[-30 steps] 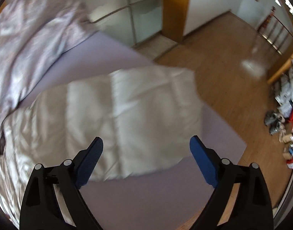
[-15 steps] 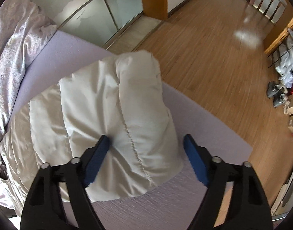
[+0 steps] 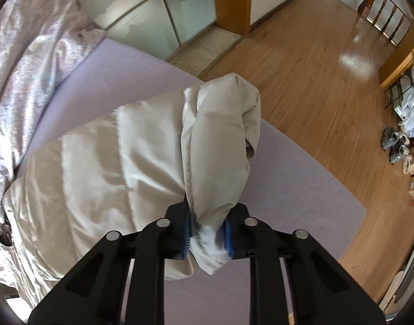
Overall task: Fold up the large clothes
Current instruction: 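Fold the gripped sleeve with the right tool across the jacket front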
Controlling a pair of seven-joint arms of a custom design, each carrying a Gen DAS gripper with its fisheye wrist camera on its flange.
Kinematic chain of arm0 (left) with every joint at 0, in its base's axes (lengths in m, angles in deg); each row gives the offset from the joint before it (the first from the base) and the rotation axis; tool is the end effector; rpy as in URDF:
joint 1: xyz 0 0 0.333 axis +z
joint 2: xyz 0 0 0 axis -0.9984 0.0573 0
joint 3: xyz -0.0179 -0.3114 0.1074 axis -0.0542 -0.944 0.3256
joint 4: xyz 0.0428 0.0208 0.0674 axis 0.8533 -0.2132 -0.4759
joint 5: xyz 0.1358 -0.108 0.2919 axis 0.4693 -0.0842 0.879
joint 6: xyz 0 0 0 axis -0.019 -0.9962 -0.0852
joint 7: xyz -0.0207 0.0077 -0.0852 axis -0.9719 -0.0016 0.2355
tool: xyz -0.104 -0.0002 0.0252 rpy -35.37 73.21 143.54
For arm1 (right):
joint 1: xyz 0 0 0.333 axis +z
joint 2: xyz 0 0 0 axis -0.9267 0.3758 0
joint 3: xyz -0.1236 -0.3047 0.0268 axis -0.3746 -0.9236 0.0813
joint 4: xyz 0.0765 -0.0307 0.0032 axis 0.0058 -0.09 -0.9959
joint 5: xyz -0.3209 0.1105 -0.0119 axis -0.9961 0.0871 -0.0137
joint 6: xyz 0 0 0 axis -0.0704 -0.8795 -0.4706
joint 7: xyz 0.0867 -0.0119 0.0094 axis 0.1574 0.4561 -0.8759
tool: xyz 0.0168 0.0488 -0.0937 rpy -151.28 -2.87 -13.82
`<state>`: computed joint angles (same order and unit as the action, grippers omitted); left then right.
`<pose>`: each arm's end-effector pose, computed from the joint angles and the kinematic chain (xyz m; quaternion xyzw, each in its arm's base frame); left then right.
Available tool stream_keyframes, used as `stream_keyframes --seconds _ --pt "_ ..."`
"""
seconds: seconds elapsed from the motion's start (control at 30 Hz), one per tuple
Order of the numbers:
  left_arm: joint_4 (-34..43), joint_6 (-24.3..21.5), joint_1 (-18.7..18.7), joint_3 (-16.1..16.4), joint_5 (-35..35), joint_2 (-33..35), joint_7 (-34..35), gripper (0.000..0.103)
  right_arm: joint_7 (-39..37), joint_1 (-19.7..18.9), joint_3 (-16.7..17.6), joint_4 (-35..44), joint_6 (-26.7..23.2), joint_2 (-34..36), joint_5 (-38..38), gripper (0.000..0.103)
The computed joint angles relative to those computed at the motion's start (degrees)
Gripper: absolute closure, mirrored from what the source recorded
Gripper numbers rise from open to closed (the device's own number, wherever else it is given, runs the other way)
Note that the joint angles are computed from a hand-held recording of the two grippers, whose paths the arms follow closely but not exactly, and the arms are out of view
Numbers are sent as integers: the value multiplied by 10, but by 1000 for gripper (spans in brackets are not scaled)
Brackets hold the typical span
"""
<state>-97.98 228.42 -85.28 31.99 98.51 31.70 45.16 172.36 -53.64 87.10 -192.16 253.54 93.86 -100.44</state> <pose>0.2861 0.0049 0.4350 -0.8627 0.4482 -0.1502 0.1799 0.5403 0.1791 0.4756 -0.4244 0.8197 -0.1562 0.3515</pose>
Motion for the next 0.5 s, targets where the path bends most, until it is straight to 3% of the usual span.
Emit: stream_keyframes --seconds 0.2,0.33,0.5 --pt "-11 -4 13 8 9 -23 13 2 97 35 2 26 -13 -27 -134 86" --pt "-18 -10 25 15 16 -41 26 2 36 52 35 80 -33 -12 -115 86" --pt "-27 -19 39 24 22 -71 40 2 -74 99 63 195 -78 55 -54 86"
